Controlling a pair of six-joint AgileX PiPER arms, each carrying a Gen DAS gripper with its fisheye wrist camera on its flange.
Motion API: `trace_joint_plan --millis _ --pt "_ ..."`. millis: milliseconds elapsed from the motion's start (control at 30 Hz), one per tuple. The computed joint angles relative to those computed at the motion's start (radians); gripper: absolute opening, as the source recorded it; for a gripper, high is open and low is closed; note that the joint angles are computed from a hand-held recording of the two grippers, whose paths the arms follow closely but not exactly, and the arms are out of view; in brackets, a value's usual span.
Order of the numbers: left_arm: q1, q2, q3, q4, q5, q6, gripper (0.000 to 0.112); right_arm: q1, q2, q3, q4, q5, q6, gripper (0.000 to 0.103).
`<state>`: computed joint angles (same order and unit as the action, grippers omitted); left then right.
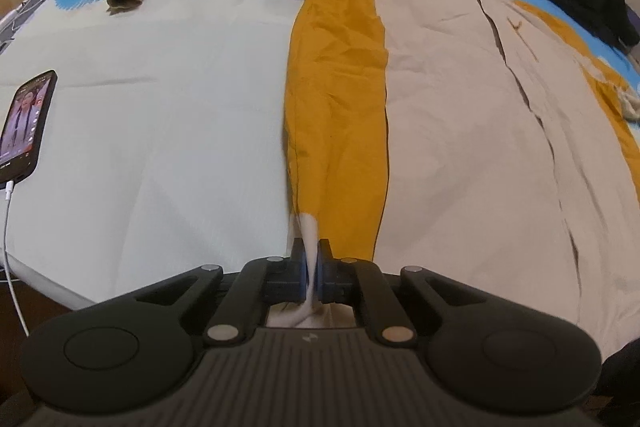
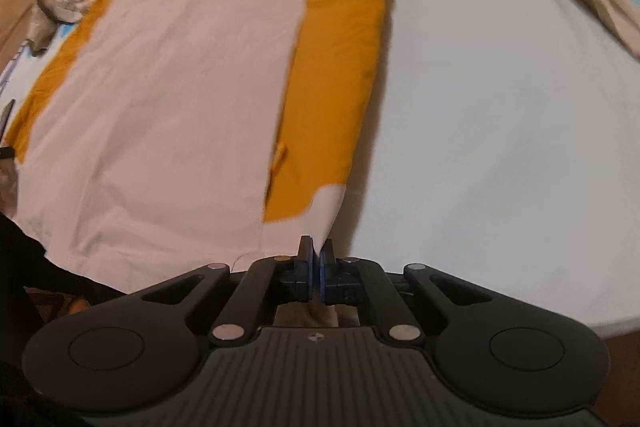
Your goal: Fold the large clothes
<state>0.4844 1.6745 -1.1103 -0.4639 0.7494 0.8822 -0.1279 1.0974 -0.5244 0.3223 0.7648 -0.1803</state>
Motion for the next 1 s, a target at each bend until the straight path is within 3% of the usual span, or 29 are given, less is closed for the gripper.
trace_joint_plan --millis 33,67,100,133,167,200,233,300,400,500,600,667,733,867,900,933,967,1000 --pt "-0.007 0.0 0.002 0.008 -0.019 -0.011 0.015 0.005 0.03 -0.018 -0.017 -0.003 0.036 0.007" --pt "-0.017 0.008 -0.006 0.021 -0.035 -0.042 0.021 0.013 0.055 -0.039 -0.034 -0.017 0.074 0.024" --pt "-0.007 0.014 -0.02 -0.005 -0.031 -0.042 0.036 -0.007 0.042 -0.041 -0.033 -0.034 0.072 0.036" --pt "0.008 0.015 -0.028 -0.062 -0.023 -0.022 0.056 -0.05 0.015 -0.036 0.004 -0.043 0.03 0.055" --pt "0.036 0.007 -0.034 -0.143 -0.001 0.018 0.068 -0.134 -0.029 -0.03 0.075 -0.045 -0.052 0.066" --pt "0.059 -0.007 -0.036 -0.213 0.008 0.052 0.084 -0.234 -0.069 -0.021 0.16 -0.068 -0.15 0.071" --pt "0.07 -0.027 -0.03 -0.276 -0.001 0.08 0.086 -0.334 -0.081 -0.033 0.231 -0.057 -0.212 0.077" --pt "0.066 -0.052 -0.054 -0.324 0.003 0.07 0.086 -0.534 -0.046 -0.081 0.36 -0.053 -0.283 0.078" --pt "0.041 -0.085 -0.136 -0.366 0.065 -0.05 0.086 -0.795 0.118 -0.179 0.644 -0.051 -0.413 0.08" --pt "-0.027 -0.129 -0.221 -0.371 0.073 -0.18 0.089 -0.865 0.305 -0.264 0.903 -0.194 -0.391 0.084" --pt "-0.124 -0.158 -0.294 -0.299 0.025 -0.337 0.096 -0.854 0.531 -0.373 1.144 -0.3 -0.447 0.085" --pt "-0.205 -0.162 -0.329 -0.211 -0.026 -0.453 0.097 -0.827 0.677 -0.473 1.154 -0.336 -0.391 0.083" --pt "-0.278 -0.135 -0.379 -0.102 -0.064 -0.584 0.097 -0.795 0.805 -0.588 1.055 -0.352 -0.246 0.079" --pt "-0.398 -0.07 -0.45 0.136 -0.11 -0.816 0.097 -0.744 0.943 -0.754 0.899 -0.454 -0.008 0.076" --pt "-0.424 -0.049 -0.467 0.195 -0.11 -0.875 0.097 -0.734 0.975 -0.81 0.82 -0.478 0.063 0.068" --pt "-0.442 -0.029 -0.477 0.227 -0.114 -0.909 0.097 -0.725 0.997 -0.85 0.72 -0.499 0.126 0.018" --pt "-0.448 -0.009 -0.481 0.23 -0.121 -0.911 0.097 -0.721 1.02 -0.895 0.62 -0.51 0.171 0.001" --pt "-0.465 0.012 -0.494 0.253 -0.122 -0.933 0.097 -0.718 1.024 -0.92 0.52 -0.538 0.233 0.001"
